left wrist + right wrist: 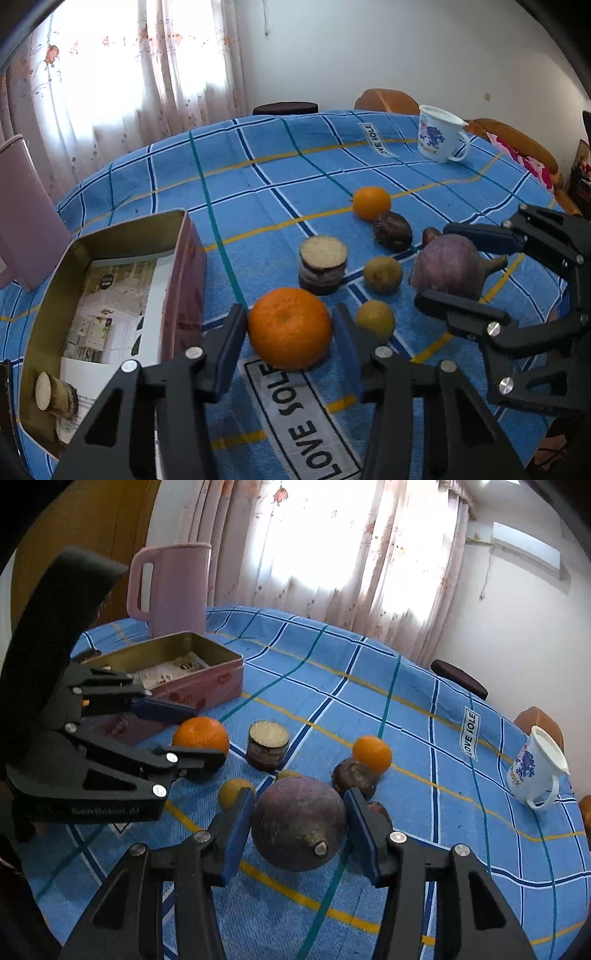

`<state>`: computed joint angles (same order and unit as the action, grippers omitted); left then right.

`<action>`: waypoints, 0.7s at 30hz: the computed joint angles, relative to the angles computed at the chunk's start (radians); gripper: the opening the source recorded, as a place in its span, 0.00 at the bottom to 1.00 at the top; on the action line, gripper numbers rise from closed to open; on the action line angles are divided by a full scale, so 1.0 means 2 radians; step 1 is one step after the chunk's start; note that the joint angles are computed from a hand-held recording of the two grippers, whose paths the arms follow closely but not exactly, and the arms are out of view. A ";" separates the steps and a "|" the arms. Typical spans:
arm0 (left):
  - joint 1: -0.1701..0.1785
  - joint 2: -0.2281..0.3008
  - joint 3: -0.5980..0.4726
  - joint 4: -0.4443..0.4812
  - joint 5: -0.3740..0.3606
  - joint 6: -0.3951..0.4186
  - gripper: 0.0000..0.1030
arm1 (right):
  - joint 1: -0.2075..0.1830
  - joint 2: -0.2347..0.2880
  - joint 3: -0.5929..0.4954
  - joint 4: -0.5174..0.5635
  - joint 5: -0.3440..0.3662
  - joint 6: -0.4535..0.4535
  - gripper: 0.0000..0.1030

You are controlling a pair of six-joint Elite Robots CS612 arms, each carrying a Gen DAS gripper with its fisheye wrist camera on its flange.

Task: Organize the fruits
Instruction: 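Move both tools back toward the fruits on the cloth, then grasp a large orange with the left tool while the right tool grasps the purple fruit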

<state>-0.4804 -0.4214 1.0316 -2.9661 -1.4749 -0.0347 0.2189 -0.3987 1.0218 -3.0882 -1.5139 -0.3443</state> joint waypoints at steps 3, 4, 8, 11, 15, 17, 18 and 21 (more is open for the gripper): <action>-0.002 -0.002 0.006 -0.012 0.000 0.008 0.47 | 0.001 0.001 -0.001 -0.003 -0.002 -0.001 0.51; -0.002 -0.002 0.006 -0.014 -0.004 0.008 0.47 | 0.001 0.001 -0.001 -0.005 -0.001 -0.001 0.51; -0.001 -0.004 0.013 -0.036 -0.024 0.005 0.47 | -0.001 0.000 0.004 -0.021 0.006 0.006 0.51; 0.000 -0.005 0.020 -0.058 -0.030 -0.002 0.47 | -0.004 -0.001 0.009 -0.038 0.014 0.014 0.51; 0.001 -0.007 0.030 -0.094 -0.025 -0.019 0.47 | -0.007 -0.003 0.016 -0.061 0.024 0.024 0.51; 0.001 -0.007 0.034 -0.111 -0.020 -0.023 0.47 | -0.008 -0.003 0.019 -0.072 0.029 0.028 0.51; 0.000 -0.007 0.037 -0.121 -0.018 -0.024 0.47 | -0.008 -0.003 0.020 -0.077 0.032 0.029 0.51; -0.001 -0.008 0.044 -0.147 -0.005 -0.027 0.47 | -0.010 -0.003 0.024 -0.092 0.038 0.033 0.51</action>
<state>-0.4828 -0.4380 1.1196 -3.2608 -1.4857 -0.0889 0.1999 -0.4053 1.0691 -3.2719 -1.4378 -0.2781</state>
